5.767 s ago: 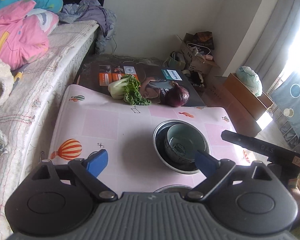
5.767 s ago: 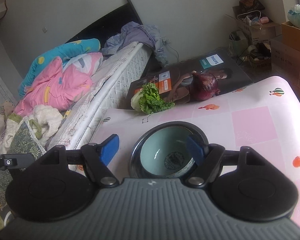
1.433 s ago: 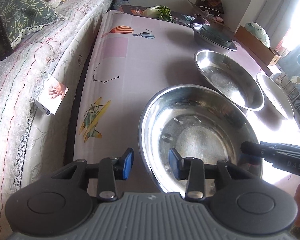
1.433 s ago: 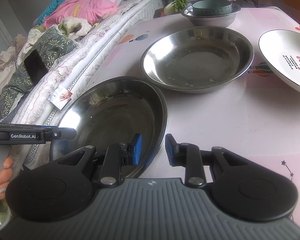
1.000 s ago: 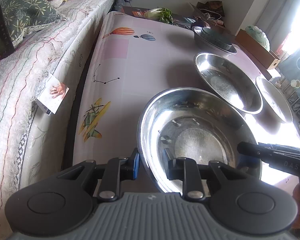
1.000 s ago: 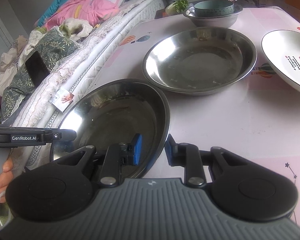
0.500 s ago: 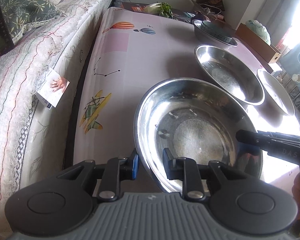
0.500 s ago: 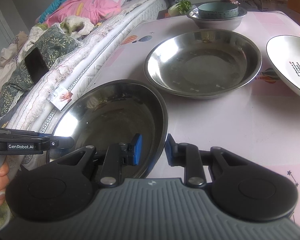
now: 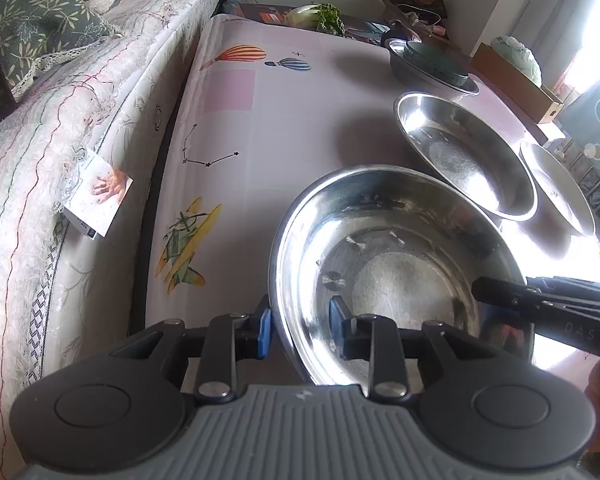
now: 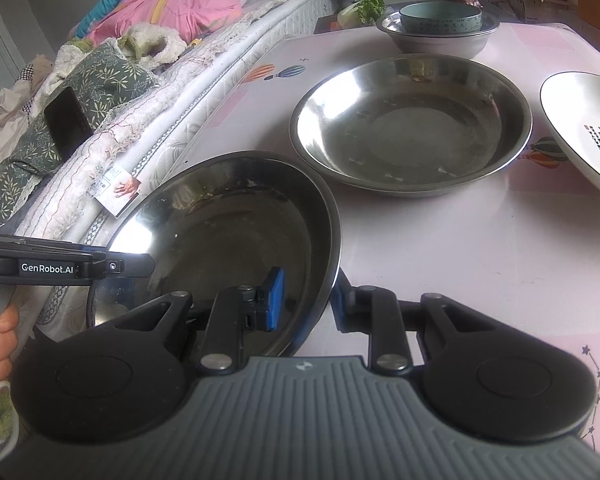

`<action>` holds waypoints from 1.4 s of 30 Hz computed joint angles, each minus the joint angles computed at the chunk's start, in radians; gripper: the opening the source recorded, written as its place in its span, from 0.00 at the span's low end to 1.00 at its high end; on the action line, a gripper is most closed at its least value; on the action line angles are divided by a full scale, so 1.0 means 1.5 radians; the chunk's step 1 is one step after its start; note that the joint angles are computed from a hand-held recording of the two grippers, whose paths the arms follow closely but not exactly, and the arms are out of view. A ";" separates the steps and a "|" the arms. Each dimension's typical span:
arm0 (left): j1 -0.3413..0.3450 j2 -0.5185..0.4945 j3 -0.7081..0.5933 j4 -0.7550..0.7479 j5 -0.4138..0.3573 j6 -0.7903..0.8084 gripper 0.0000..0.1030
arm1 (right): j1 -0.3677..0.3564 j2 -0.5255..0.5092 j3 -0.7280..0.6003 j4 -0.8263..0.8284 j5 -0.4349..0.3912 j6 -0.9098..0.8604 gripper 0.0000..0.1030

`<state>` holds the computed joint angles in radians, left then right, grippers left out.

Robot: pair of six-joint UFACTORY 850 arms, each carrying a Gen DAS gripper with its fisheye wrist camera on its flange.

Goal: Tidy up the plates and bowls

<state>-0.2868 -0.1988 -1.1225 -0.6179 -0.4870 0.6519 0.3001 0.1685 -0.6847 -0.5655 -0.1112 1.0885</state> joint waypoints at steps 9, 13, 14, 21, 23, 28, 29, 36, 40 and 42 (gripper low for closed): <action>-0.002 -0.005 -0.010 0.005 -0.017 -0.002 0.34 | -0.001 0.000 -0.001 0.004 -0.005 -0.003 0.23; -0.008 -0.004 -0.009 0.027 -0.012 -0.010 0.34 | -0.007 0.003 0.003 0.042 0.001 -0.038 0.23; -0.010 -0.004 -0.008 0.035 -0.008 -0.015 0.34 | -0.006 0.003 0.002 0.028 0.000 -0.026 0.23; -0.022 -0.005 -0.010 0.085 0.012 -0.049 0.35 | -0.002 0.001 0.002 -0.029 -0.001 0.028 0.23; -0.026 -0.004 -0.009 0.101 0.017 -0.062 0.35 | -0.002 0.001 0.002 -0.035 -0.001 0.033 0.23; -0.030 0.001 -0.005 0.118 0.023 -0.077 0.35 | -0.001 0.003 0.002 -0.030 -0.006 0.030 0.23; -0.030 0.001 -0.004 0.119 0.024 -0.077 0.35 | -0.002 0.003 0.001 -0.028 -0.007 0.027 0.23; -0.032 0.005 -0.001 0.125 0.026 -0.084 0.35 | 0.000 0.008 0.002 -0.066 -0.011 0.063 0.23; -0.031 0.009 0.003 0.124 0.025 -0.086 0.35 | 0.003 0.009 0.002 -0.104 -0.015 0.095 0.23; -0.031 0.010 0.004 0.123 0.025 -0.086 0.35 | 0.004 0.010 0.002 -0.108 -0.016 0.100 0.24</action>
<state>-0.3333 -0.1832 -1.1160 -0.4329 -0.4498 0.5232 0.3057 0.1832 -0.6818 -0.7282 -0.1349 1.2387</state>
